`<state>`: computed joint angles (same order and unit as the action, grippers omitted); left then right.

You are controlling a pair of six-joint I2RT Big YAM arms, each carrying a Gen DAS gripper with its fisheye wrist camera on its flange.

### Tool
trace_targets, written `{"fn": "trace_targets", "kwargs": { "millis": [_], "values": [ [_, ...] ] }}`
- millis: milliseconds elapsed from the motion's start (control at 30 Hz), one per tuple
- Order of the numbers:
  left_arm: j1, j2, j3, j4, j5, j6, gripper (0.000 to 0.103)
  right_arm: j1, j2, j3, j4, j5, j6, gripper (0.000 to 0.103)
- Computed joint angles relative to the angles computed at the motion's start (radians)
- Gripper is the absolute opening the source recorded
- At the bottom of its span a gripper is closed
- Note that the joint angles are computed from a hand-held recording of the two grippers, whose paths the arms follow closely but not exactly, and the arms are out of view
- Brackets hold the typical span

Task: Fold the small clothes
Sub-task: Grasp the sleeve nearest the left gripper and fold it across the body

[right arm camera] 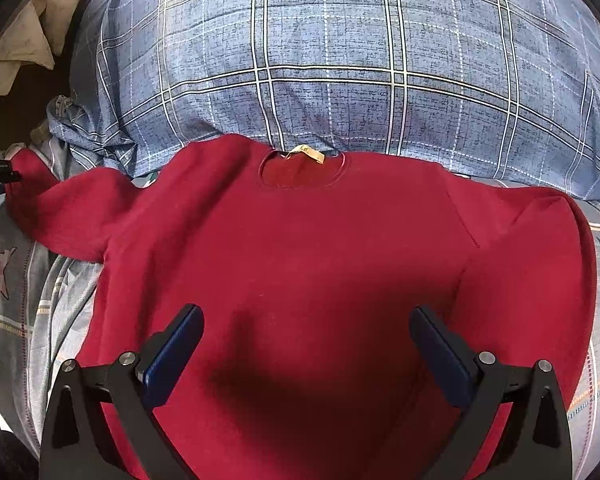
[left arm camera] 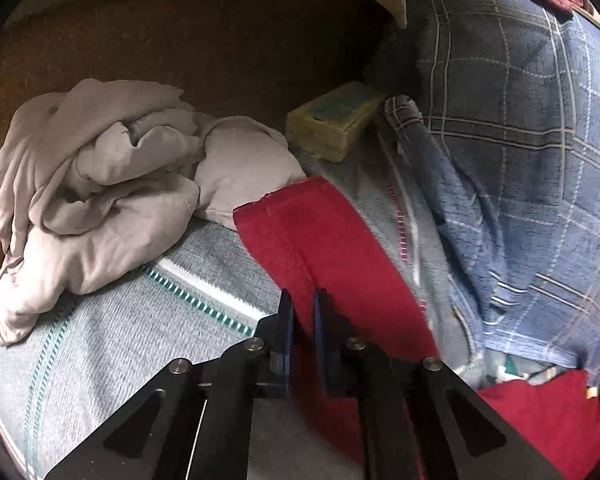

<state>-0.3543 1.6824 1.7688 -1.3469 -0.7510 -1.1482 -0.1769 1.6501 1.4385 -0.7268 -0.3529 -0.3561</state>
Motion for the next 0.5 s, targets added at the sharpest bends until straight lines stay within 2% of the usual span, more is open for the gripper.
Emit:
{"fn": "trace_targets", "kwargs": {
  "millis": [67,167,233,300,400,500],
  "values": [
    [-0.04,-0.023,-0.001,0.041,-0.034,0.035,0.007,-0.005,0.003,0.007,-0.007,-0.01,0.01,0.103],
    [-0.122,-0.029,0.035,0.131,-0.062,0.14,0.007,-0.02,0.002,0.013,-0.007,-0.034,0.033,0.103],
    [-0.177,-0.005,0.085,0.212,-0.061,0.236,0.007,-0.033,0.0,0.012,0.011,-0.044,0.05,0.103],
    [-0.208,0.036,0.143,0.266,-0.018,0.301,0.007,-0.047,-0.002,0.011,0.037,-0.049,0.077,0.103],
    [-0.25,0.126,0.257,0.29,0.044,0.367,0.007,-0.069,0.008,0.027,0.033,-0.065,0.111,0.103],
    [-0.276,0.214,0.356,0.304,0.137,0.384,0.007,-0.091,0.015,0.041,0.03,-0.083,0.138,0.103]
  ]
}}
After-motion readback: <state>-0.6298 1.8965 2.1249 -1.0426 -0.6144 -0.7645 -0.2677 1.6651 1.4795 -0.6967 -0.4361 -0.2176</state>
